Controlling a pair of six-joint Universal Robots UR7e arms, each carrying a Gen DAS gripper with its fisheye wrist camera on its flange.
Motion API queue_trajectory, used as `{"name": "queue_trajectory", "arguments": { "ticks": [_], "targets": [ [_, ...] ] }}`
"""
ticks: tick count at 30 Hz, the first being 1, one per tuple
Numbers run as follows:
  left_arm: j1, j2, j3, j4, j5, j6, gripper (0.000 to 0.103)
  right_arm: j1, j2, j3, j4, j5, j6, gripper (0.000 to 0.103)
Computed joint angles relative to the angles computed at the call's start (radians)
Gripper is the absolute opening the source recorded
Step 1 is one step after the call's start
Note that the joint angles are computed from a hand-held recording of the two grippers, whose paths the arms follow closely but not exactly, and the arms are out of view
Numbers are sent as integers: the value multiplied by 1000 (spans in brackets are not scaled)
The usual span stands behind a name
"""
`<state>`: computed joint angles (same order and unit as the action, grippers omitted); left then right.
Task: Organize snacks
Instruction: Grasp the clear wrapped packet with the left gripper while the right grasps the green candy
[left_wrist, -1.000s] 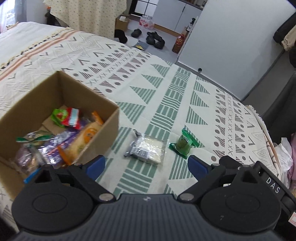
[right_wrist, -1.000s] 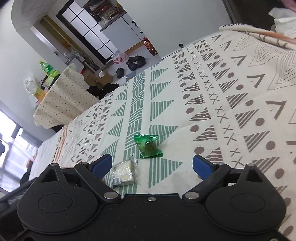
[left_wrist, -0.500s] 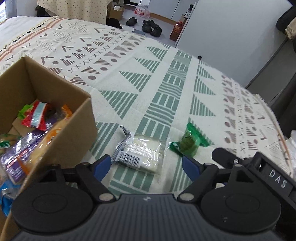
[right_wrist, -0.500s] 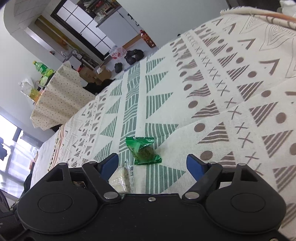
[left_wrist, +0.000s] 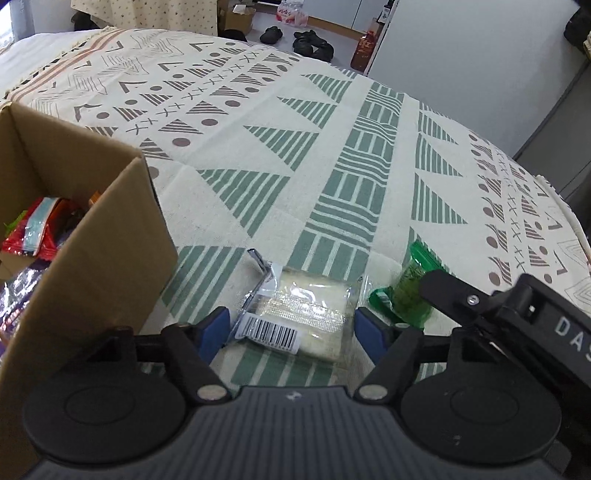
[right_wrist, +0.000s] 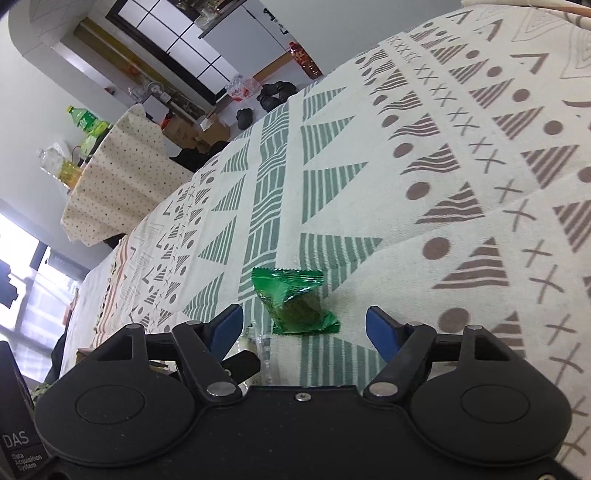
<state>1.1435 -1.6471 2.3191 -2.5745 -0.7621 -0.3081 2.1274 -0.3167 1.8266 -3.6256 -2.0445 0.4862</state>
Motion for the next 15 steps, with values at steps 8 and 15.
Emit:
{"name": "queue_trajectory", "arguments": {
  "ticks": [8,15],
  "targets": [
    [-5,-17,-23,56,11,-53,56,0,40,-58,20,-24,-30,64],
    [-25,-54,-14,61,9,-57,56,7,39,-61,44,-41,-30,27]
  ]
}}
